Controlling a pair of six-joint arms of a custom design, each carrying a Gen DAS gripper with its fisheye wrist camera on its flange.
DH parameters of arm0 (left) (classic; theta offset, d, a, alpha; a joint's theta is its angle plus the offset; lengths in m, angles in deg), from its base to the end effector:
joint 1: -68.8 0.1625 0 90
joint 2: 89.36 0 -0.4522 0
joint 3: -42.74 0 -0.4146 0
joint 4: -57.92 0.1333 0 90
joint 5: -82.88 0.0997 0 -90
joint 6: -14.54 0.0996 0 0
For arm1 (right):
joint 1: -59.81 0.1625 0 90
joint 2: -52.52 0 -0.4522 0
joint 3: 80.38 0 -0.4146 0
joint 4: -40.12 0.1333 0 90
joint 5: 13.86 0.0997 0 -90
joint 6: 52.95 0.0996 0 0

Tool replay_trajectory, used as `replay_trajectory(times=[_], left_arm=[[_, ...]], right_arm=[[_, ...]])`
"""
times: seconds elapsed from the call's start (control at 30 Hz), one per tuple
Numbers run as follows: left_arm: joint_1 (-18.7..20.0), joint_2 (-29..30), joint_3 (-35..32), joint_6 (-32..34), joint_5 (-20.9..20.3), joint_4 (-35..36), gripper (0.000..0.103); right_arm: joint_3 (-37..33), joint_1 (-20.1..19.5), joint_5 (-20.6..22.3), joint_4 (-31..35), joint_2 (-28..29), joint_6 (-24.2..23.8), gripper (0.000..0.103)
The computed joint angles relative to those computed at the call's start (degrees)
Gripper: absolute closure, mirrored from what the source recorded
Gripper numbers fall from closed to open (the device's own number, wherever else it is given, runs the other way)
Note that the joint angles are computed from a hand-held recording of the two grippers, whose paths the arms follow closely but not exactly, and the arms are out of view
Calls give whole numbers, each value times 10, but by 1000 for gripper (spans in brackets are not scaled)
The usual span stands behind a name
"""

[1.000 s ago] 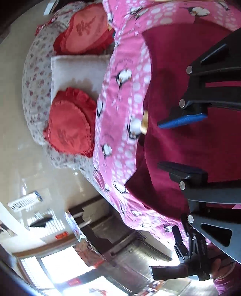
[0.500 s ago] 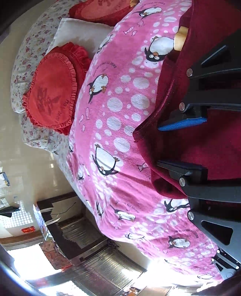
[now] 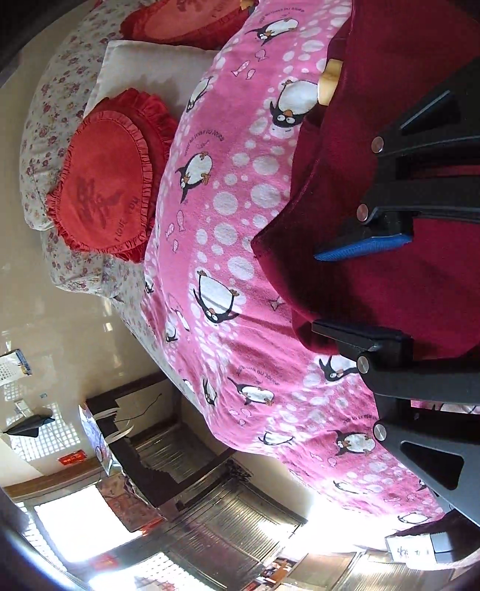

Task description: Fold small clothes

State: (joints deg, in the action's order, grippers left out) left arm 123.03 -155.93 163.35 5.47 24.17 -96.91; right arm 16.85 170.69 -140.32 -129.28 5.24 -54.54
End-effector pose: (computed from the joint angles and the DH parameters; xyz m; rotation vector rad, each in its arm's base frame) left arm -0.1638 -0.5440 0.1769 0.5458 2.6047 -0.5164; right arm 0.3186 -0.6274 0.1566 0.2738 -2.4853 0.7829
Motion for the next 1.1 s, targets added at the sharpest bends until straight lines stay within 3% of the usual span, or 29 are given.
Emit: replay_trajectory(times=[0.13, 0.27, 0.33, 0.4, 0.43, 0.47, 0.53, 0.6, 0.73, 0.8, 0.9, 1.0, 1.03, 1.1], left_arm=[[1, -6, 7, -2, -5, -5, 24], [1, -11, 13, -1, -9, -10, 24], [2, -12, 15, 1, -9, -12, 24], [1, -13, 17, 1, -8, -14, 24], [1, -12, 17, 0, -7, -15, 24], [0, -12, 17, 0, -6, -14, 24], [0, -12, 17, 0, -6, -14, 24], [1, -11, 16, 4, -8, -16, 23], [0, -10, 20, 6, -4, -27, 23], [-2, -10, 22, 4, -2, -27, 23], [-3, -10, 22, 2, -3, -27, 23], [-2, -9, 20, 0, -4, -24, 23], [-2, -9, 19, -1, -4, -23, 23], [-1, -9, 17, 1, -5, -20, 23]], right_arm=[[-5, 12, 12, 5, 11, -6, 59], [-29, 29, -48, 20, 41, -65, 59], [-50, 37, -127, 26, 68, -106, 59], [-68, 39, -212, -14, 98, -158, 59], [-73, 32, -223, -18, 101, -162, 59], [-70, 22, -211, -6, 93, -142, 59], [-51, 0, -135, 20, 59, -64, 59], [-36, -8, -94, 24, 37, -26, 59], [-13, 0, -44, 8, 14, -28, 57], [-25, 11, -61, 27, 24, -59, 52], [-51, 28, -132, 61, 59, -110, 52], [-71, 29, -216, 10, 97, -160, 52], [-76, 25, -229, -15, 104, -167, 52], [-69, 8, -196, 7, 86, -112, 52]])
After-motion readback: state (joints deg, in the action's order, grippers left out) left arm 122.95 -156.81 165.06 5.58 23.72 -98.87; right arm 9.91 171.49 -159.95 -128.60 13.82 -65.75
